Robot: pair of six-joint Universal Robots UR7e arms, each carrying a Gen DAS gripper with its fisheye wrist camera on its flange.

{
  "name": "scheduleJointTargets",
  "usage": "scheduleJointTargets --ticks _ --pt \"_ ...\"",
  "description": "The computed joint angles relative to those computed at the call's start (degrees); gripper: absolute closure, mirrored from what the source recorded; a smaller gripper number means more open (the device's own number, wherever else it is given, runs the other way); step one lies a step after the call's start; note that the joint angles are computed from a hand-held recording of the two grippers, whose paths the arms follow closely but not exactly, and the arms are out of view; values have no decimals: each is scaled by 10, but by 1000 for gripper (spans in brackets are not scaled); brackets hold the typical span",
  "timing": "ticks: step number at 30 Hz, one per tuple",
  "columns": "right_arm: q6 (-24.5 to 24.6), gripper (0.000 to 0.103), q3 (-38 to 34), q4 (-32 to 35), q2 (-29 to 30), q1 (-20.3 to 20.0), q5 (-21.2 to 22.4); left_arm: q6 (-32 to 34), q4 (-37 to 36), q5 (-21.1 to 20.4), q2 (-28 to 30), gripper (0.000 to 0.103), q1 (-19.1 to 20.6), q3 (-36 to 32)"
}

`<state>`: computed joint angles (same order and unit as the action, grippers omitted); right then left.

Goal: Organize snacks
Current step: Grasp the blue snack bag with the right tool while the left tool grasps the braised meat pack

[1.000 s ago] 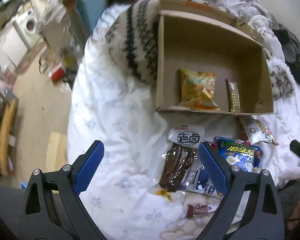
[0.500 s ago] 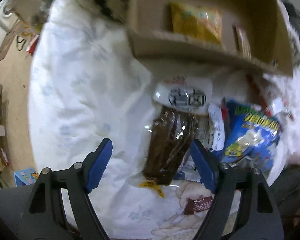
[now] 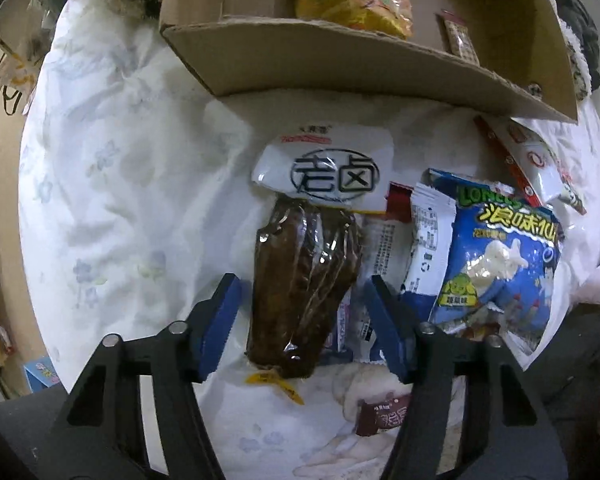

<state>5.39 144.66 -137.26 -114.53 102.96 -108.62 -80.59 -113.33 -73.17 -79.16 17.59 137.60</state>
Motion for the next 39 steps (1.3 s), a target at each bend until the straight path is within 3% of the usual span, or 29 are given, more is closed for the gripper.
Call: scheduleJointTargets --ticks 4,5,6,10,14,16,17,19,20,21,26,31,34,36,39 --pt "2 25 0 1 0 1 -3 -34 20 1 -9 48 -25 -8" --pt "3 25 0 2 -1 1 -4 -44 30 5 -20 66 -35 -9" --pt "2 25 1 2 -3 0 -5 -49 35 4 -27 75 -41 -12" --pt "0 25 2 14 -11 -11 12 -93 95 16 -60 75 -75 -26" --pt "0 26 1 53 -5 -43 74 -102 76 -5 -62 74 -57 -11" --pt "6 31 1 65 8 -48 87 -96 81 -8 -67 74 -44 0" --pt "7 38 1 70 16 -53 103 -94 82 -16 -61 70 -35 -3" --pt "9 39 2 72 26 -56 120 -98 72 -22 -77 46 -30 5" --pt "11 39 2 71 32 -55 124 -106 66 -16 -85 25 -34 8" --pt "16 39 0 73 42 -53 124 -112 65 -7 -86 16 -40 10" --pt "61 39 -7 84 101 -34 49 -75 77 -17 -37 15 -30 -3" --pt "60 38 -1 54 143 -46 67 -65 52 -16 -24 18 -15 5" --pt "66 40 6 43 165 -62 75 -59 33 -14 -30 35 -6 10" --pt "58 49 6 36 168 -55 68 -46 33 -12 -16 39 0 2" --pt "44 51 10 36 148 -33 56 -32 34 -8 -5 49 6 -9"
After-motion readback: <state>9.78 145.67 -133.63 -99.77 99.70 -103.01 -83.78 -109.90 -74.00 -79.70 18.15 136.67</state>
